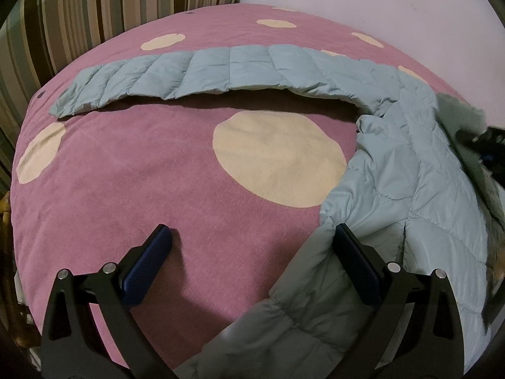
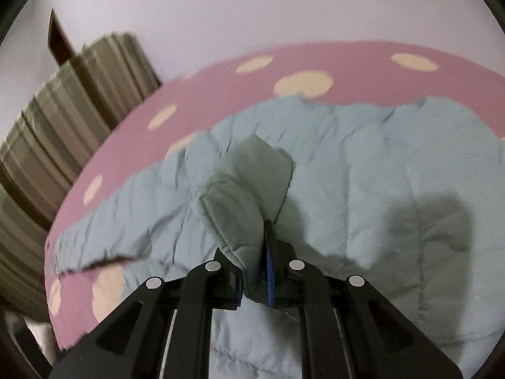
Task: Fold large clothes
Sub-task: 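Fold the held sleeve across the jacket back and open the right gripper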
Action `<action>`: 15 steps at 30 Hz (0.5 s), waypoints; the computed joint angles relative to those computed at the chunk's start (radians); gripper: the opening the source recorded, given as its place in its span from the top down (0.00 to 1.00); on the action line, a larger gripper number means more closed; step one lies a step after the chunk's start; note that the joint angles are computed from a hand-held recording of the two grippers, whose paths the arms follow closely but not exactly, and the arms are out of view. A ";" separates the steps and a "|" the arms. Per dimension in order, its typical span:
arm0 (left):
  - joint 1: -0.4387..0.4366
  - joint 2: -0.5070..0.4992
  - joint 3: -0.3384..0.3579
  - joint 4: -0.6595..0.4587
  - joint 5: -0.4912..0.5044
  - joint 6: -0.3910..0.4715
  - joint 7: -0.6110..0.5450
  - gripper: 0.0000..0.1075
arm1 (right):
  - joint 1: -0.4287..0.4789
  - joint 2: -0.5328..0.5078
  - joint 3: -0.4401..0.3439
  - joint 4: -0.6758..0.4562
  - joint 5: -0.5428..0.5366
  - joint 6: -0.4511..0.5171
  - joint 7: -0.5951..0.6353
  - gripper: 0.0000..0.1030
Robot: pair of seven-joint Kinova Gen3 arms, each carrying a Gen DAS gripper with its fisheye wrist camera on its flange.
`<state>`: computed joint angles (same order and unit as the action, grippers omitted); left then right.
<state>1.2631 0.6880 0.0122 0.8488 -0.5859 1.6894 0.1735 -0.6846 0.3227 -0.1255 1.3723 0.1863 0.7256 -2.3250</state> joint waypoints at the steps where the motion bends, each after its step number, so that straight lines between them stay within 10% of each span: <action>1: -0.001 0.000 0.000 -0.001 0.000 0.001 -0.001 0.06 | 0.024 0.001 -0.030 -0.003 -0.018 0.032 0.014 0.90; 6: -0.001 0.000 0.000 0.003 0.001 -0.002 -0.001 0.06 | 0.002 -0.016 -0.028 0.054 -0.027 0.021 0.072 0.84; 10: -0.001 -0.001 0.000 0.004 0.001 -0.003 0.000 0.06 | 0.032 -0.068 -0.054 0.105 -0.087 -0.021 0.117 0.52; 15: -0.001 -0.001 0.001 0.006 0.001 -0.005 0.002 0.06 | 0.050 -0.242 -0.051 0.266 -0.064 -0.106 0.037 0.52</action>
